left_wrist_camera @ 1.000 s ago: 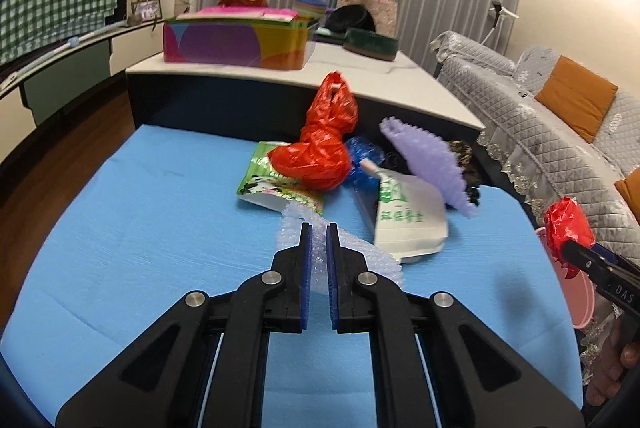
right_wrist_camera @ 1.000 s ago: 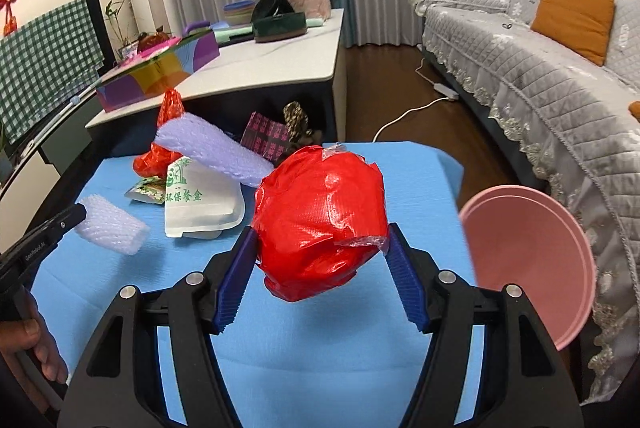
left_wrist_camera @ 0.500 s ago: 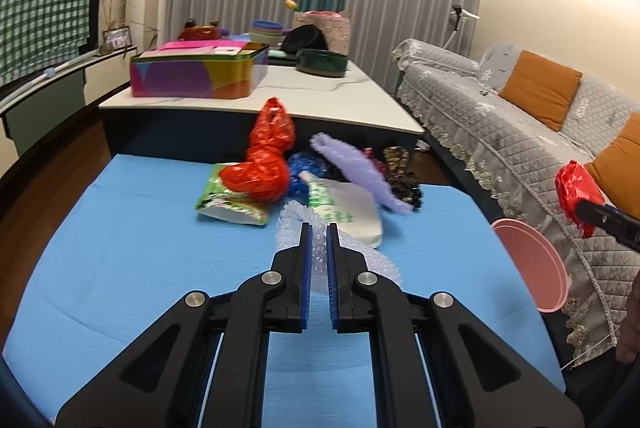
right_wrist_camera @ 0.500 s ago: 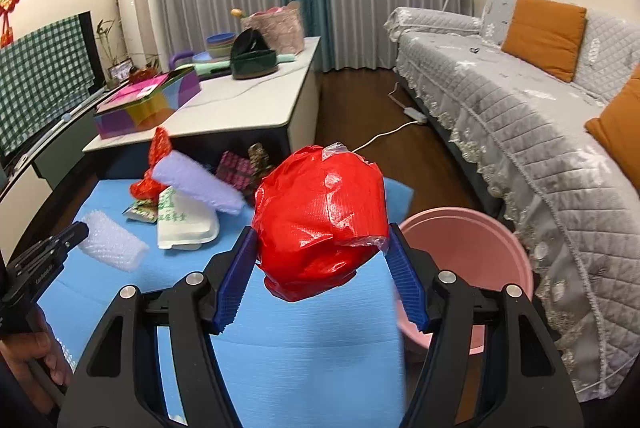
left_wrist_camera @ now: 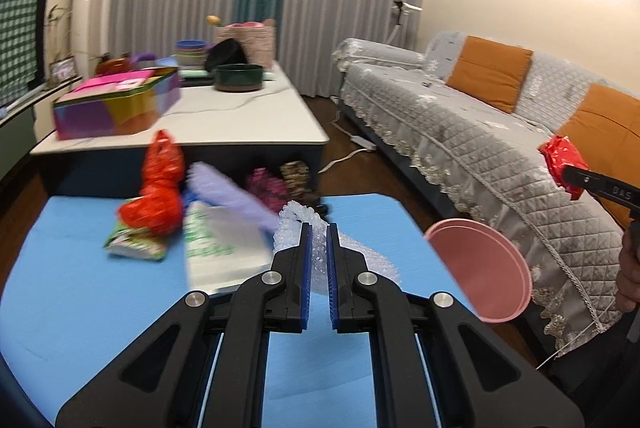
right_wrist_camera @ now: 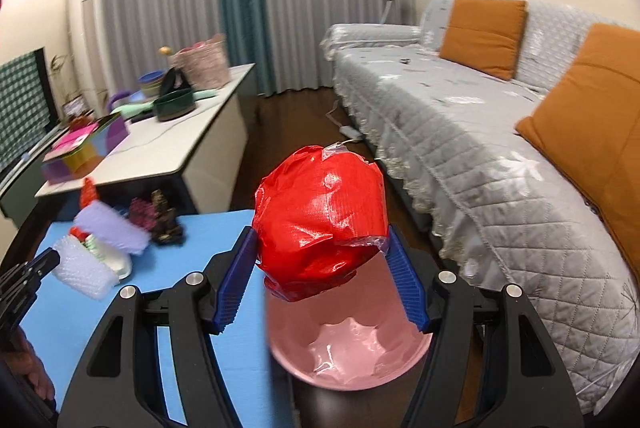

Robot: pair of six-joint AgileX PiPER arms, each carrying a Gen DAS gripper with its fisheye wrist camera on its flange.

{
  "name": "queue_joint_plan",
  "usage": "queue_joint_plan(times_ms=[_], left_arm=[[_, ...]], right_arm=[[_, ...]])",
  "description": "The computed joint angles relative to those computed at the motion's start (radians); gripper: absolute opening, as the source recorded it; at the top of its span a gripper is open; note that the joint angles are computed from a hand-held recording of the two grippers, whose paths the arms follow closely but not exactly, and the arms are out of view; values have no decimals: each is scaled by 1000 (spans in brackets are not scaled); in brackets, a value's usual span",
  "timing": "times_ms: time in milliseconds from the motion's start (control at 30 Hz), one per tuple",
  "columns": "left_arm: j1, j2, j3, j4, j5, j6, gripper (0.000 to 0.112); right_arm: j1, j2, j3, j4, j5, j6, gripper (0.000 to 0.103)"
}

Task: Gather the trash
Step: 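Carry the red bag with the right gripper over the pink bin while the left carries the white net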

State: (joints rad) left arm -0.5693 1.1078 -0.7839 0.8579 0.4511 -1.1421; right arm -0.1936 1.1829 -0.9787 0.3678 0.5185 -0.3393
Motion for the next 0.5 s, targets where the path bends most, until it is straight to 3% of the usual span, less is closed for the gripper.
queue_joint_plan(times_ms=[200, 500], left_arm=[[-107, 177, -114, 146, -28, -167, 7], [-168, 402, -287, 200, -76, -229, 7]], right_arm=[[-95, 79, 2, 131, -30, -148, 65], [-134, 179, -16, 217, -72, -249, 65]])
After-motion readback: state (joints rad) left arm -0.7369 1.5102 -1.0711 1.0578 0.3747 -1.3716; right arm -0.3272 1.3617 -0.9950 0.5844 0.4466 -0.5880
